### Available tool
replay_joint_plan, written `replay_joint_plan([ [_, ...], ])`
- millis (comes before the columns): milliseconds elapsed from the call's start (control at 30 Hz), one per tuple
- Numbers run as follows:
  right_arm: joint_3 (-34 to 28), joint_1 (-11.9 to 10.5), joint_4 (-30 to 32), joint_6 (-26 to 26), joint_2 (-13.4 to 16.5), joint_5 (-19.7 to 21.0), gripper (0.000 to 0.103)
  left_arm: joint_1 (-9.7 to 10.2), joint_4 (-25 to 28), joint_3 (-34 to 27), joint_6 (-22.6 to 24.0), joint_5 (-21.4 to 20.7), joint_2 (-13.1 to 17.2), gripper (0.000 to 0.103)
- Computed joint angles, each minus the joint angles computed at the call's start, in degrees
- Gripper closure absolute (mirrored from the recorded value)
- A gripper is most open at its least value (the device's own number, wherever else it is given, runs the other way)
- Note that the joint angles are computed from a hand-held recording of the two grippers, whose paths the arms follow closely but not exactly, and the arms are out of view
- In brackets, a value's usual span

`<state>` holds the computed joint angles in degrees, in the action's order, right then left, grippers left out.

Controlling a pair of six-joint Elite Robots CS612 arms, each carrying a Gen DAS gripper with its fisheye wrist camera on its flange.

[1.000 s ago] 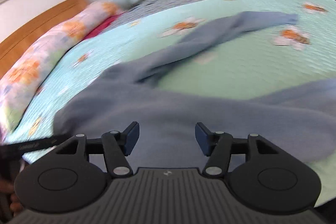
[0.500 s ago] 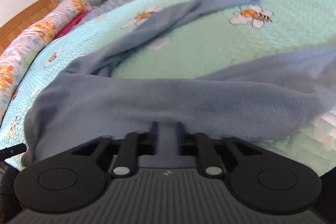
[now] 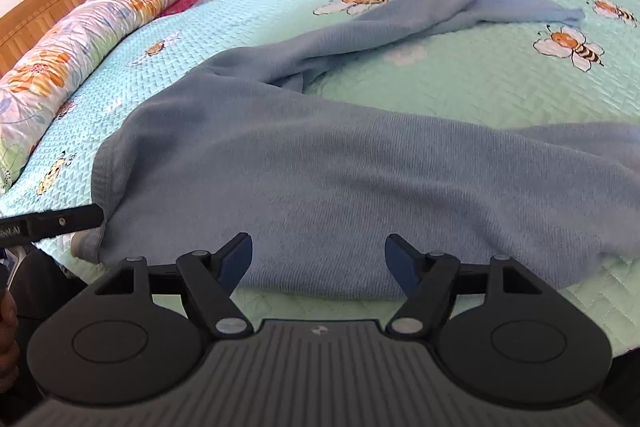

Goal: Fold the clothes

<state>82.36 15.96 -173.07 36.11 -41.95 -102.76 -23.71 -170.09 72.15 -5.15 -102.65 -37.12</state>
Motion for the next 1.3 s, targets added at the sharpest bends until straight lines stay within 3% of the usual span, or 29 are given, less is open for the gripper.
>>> replay_joint_plan([
  [167, -2.9, -0.2, 2.0, -1.1, 1.7, 2.0, 0.020, -0.80, 5.5, -5.2, 1.9, -1.5, 2.6, 0.019],
  [233, -3.4, -0.2, 3.1, -1.6, 2.1, 1.8, 0.020, -1.06, 6.5, -5.5, 3.2, -1.7, 2.9, 0.045],
  [300, -3.4, -0.1, 4.6, -1.8, 2.2, 0.5, 0.020, -0.85, 5.0, -4.6, 4.0, -2.9, 2.7, 0.089],
  [367, -1.8, -0.3, 2.9, 0.1, 1.5, 0.1, 0.020, -0.17, 2.4, -3.7, 3.5, -5.0, 2.4, 0.093],
  [500, 0.7, -0.9, -0.9, 4.6, 0.8, 1.4, 0.020, 0.86, -0.3, -4.0, 1.8, -6.9, 2.2, 0.093],
  [633, -0.5, -0.2, 2.0, 2.1, 0.8, 0.0, 0.020, 1.68, -5.3, -6.9, 0.1, -4.6, 2.8, 0.095],
  [700, -0.5, 0.0, 1.1, 0.9, 0.7, 0.1, 0.020, 2.62, -7.7, -9.1, -3.0, -5.0, 3.4, 0.095],
  [767, -0.2, -0.1, -0.1, 0.9, 0.6, 0.4, 0.020, 2.99, -9.5, -10.0, -4.4, -2.7, 3.5, 0.094],
  [800, -0.2, -0.1, -0.3, 1.2, 0.6, 0.4, 0.020, 3.15, -8.8, -10.0, -4.1, -2.1, 3.2, 0.082],
  [833, -0.1, -0.2, -0.5, 1.5, 0.6, 0.5, 0.020, 3.36, -7.4, -10.0, -3.7, -2.8, 3.1, 0.061],
  [900, 0.0, -0.4, -1.1, 2.5, 0.6, 1.3, 0.020, 3.39, -5.4, -7.9, -2.1, -3.4, 2.4, 0.044],
  [1167, -0.2, -0.2, -0.2, 2.6, 0.9, 2.0, 0.020, 2.36, 3.8, -0.9, 1.8, -7.7, 0.9, 0.035],
  [1233, -0.3, -0.2, 0.1, 2.3, 1.1, 1.7, 0.020, 1.51, 3.6, -0.4, 4.4, -6.5, 0.9, 0.028],
  [1300, -0.5, 0.0, 0.4, 1.8, 1.2, 1.4, 0.020, 0.50, 2.2, 0.1, 7.2, -2.7, 1.0, 0.029],
])
